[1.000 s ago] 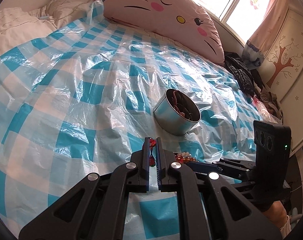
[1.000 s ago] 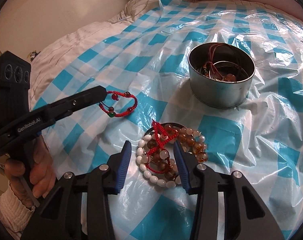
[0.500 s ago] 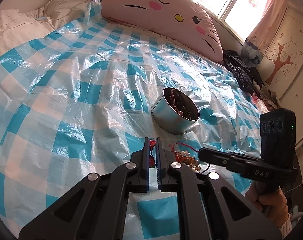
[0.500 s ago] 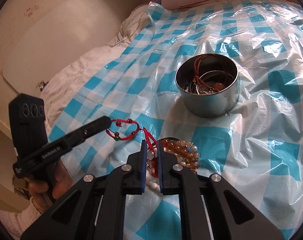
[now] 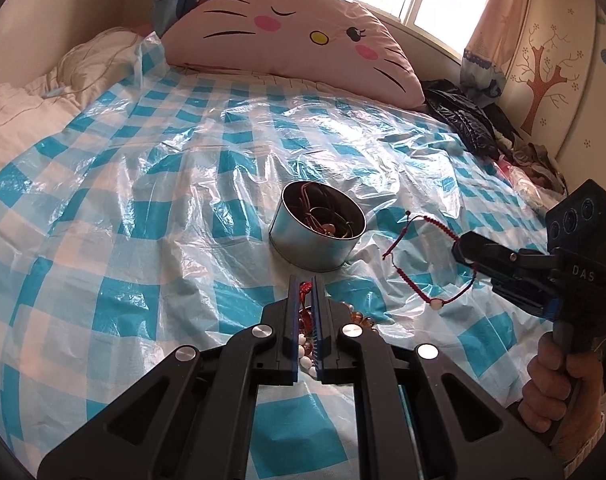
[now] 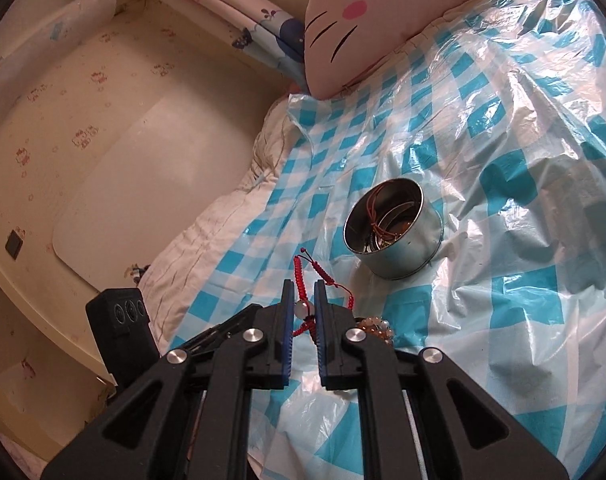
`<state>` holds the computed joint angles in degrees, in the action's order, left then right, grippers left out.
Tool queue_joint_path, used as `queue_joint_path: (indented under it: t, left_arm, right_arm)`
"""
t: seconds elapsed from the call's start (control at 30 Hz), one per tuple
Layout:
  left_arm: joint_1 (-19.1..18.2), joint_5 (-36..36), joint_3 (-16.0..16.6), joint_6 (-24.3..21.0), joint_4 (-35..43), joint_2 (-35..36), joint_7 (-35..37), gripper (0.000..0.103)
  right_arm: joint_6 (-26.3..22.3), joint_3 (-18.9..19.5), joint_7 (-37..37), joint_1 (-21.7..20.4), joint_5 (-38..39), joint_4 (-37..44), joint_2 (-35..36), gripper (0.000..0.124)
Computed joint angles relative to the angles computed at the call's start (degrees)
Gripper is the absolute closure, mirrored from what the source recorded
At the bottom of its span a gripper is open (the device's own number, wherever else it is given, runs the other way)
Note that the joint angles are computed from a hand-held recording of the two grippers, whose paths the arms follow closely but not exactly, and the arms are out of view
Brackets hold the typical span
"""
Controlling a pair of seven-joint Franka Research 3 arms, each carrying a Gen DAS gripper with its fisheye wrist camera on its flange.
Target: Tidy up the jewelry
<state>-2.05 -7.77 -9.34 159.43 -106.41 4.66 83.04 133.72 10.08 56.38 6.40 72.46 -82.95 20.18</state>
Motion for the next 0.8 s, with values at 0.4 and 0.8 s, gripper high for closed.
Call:
queue_joint_path:
  t: [0.4, 0.8]
  left_arm:
    - [-0.82, 7.65, 0.53, -1.02, 0.7, 0.31, -6.24, 0.097]
    - [-0.62, 8.37, 0.42, -1.34, 0.94, 0.49, -6.82, 0.098]
  right_arm:
    - [1.51, -0.19, -0.1, 0.15, 0.1, -0.6, -0.36, 0.113]
    - [1.77, -0.08, 0.41, 0.05, -0.04, -0.61, -0.28, 0.113]
